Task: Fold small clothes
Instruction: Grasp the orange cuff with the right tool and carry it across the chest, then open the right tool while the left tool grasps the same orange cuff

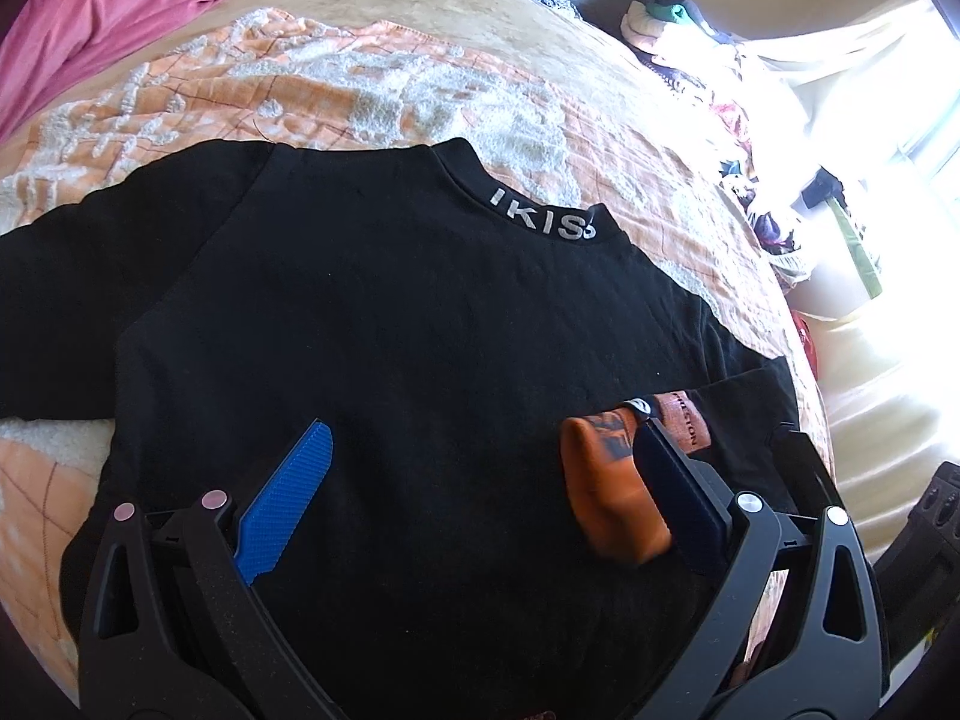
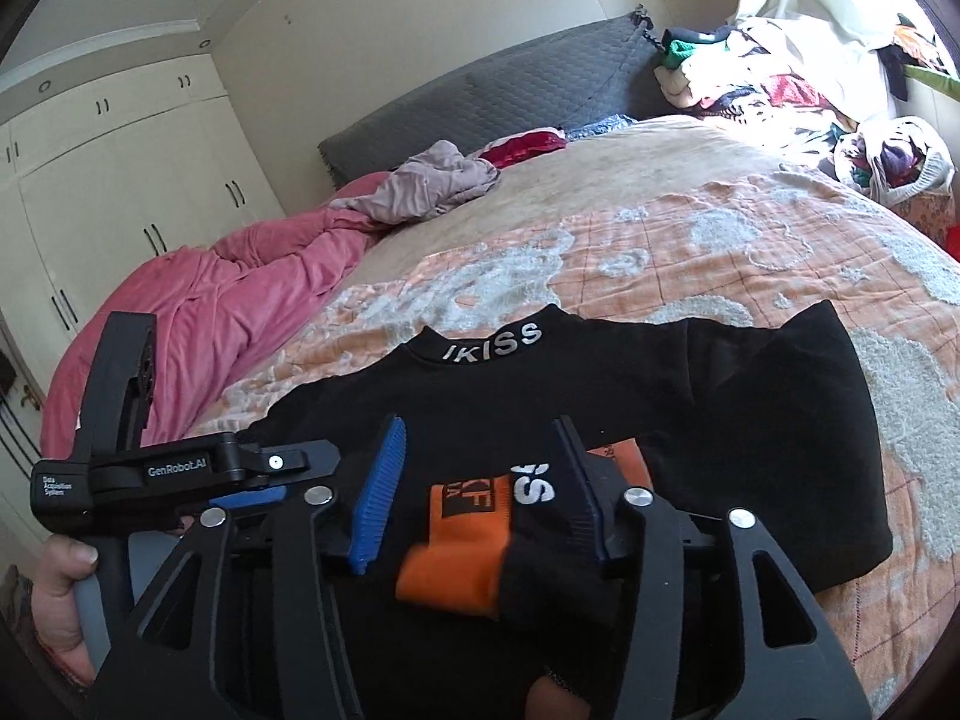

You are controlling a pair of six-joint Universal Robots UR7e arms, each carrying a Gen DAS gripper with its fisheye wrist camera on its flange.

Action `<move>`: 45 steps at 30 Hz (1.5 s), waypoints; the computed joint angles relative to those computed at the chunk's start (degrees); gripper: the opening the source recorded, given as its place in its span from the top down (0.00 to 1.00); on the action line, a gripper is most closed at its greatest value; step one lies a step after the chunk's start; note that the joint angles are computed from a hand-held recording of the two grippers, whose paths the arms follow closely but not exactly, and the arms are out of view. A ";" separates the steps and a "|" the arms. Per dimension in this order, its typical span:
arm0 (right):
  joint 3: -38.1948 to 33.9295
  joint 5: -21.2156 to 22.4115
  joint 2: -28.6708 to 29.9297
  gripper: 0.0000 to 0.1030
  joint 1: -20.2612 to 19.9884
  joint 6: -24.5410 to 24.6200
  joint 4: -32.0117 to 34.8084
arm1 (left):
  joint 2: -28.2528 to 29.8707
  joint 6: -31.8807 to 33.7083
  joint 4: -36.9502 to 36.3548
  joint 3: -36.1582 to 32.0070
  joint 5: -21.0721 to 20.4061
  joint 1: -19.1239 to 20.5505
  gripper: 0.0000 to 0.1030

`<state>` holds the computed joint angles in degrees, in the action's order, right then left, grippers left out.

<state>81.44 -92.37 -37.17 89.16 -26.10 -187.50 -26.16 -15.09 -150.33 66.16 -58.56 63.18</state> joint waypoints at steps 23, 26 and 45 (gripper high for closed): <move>0.82 -8.82 -3.45 0.40 -2.93 12.06 -6.33 | 10.15 1.62 5.73 -11.23 -10.00 -0.19 0.91; 0.38 -11.29 -3.37 0.40 -2.88 11.77 -6.76 | 9.95 4.80 3.20 -11.09 -8.99 -1.02 0.93; -1.93 -16.64 -1.54 0.40 -2.34 10.15 -5.35 | -1.79 7.47 -14.20 2.12 0.19 -0.88 0.94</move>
<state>79.51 -109.01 -38.71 86.82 -15.96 -192.86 -27.95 -7.62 -164.52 68.27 -58.37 62.30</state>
